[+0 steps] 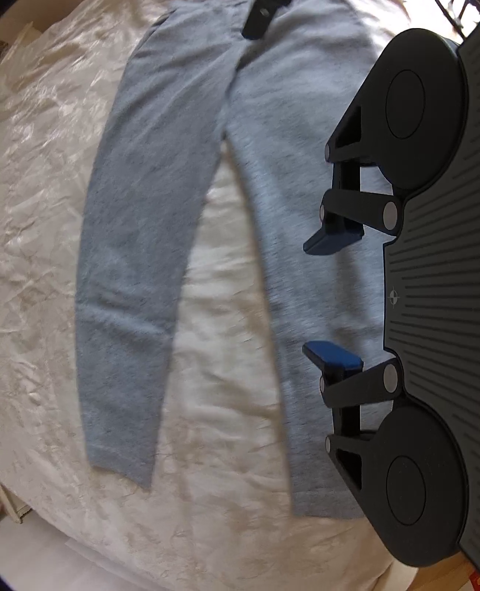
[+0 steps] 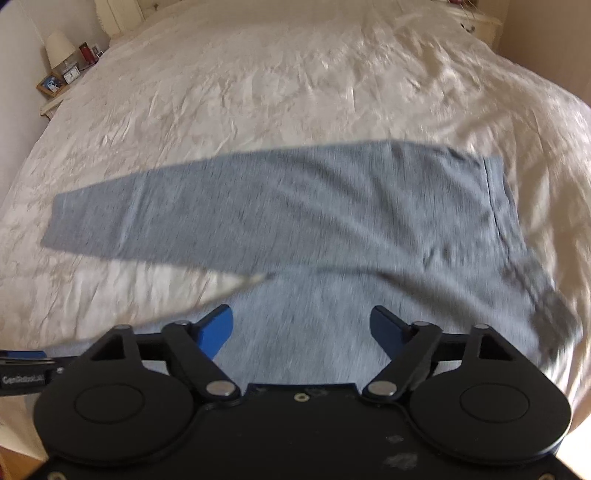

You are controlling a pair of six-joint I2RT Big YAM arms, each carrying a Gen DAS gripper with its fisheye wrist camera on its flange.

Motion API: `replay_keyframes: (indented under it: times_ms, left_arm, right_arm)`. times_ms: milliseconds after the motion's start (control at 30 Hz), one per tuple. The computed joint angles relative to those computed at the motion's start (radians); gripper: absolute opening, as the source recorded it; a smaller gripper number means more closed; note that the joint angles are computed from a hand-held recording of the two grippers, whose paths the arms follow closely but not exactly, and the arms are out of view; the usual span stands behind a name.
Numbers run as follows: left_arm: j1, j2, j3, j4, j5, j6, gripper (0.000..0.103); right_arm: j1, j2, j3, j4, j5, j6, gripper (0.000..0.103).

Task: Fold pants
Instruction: 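Grasp one grey leg hem with the right gripper while the left grasps the other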

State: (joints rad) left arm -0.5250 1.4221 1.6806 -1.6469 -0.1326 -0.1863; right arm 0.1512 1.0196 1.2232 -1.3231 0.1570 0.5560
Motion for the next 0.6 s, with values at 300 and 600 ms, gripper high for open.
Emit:
replay_keyframes:
  times_ms: [300, 600]
  left_arm:
    - [0.062, 0.172, 0.14, 0.034, -0.012, -0.016, 0.032]
    - [0.123, 0.329, 0.267, -0.003, 0.014, -0.019, 0.032]
  right_arm:
    - [-0.173, 0.254, 0.095, 0.297, -0.178, -0.328, 0.079]
    - [-0.182, 0.574, 0.242, 0.419, -0.334, -0.6, 0.08]
